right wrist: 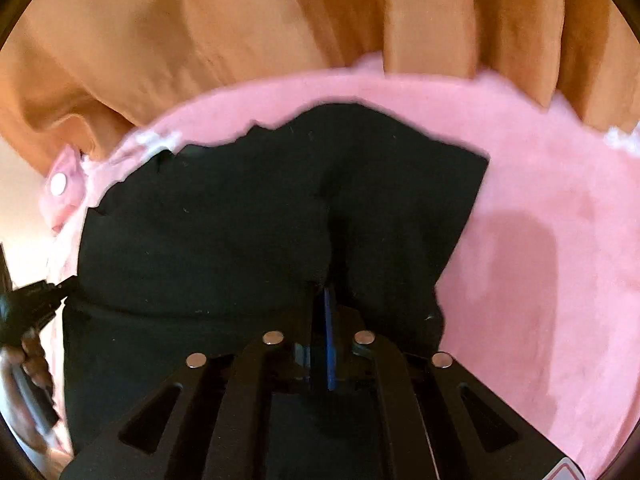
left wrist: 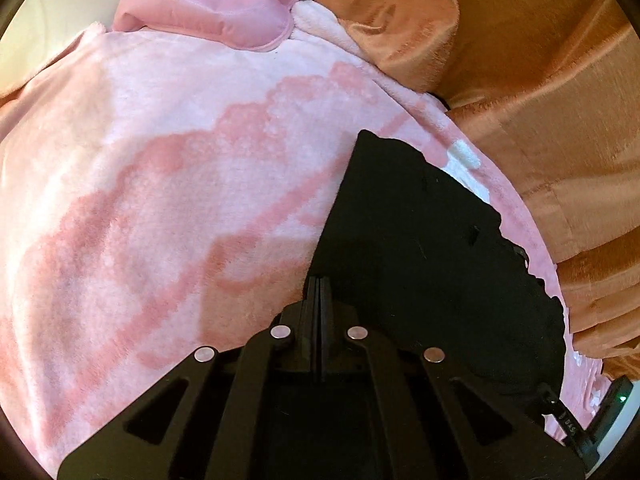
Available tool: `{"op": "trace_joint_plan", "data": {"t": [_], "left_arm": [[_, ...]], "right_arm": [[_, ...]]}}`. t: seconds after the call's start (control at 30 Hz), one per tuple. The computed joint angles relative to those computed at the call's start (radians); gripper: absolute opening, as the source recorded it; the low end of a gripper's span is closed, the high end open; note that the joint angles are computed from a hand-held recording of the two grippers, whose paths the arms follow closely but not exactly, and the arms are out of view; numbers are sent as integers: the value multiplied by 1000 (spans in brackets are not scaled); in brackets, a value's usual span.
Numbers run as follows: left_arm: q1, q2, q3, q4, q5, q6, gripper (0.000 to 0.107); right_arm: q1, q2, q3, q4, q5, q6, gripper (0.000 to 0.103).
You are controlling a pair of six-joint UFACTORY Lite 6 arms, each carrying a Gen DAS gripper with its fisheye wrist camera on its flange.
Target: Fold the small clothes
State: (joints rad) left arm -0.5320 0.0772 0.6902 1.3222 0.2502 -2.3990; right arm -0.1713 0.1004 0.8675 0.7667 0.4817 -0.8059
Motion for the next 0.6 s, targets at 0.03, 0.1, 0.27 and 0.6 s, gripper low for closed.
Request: {"op": "trace_joint_plan", "data": {"t": [0.03, 0.1, 0.27, 0.6], "left_arm": [[-3, 0, -1, -13, 7, 16, 0], [-8, -7, -5, -49, 19, 63, 0], [9, -40, -44, -122, 7, 142, 0], [-2, -122, -79, -301, -23, 343, 0]], "right_arm": [[13, -35, 8, -81, -7, 101, 3], [57, -129, -3, -264, -87, 310, 18], [326, -71, 196, -135, 7, 289, 19], [771, 844, 1216, -401, 108, 640, 47]]}}
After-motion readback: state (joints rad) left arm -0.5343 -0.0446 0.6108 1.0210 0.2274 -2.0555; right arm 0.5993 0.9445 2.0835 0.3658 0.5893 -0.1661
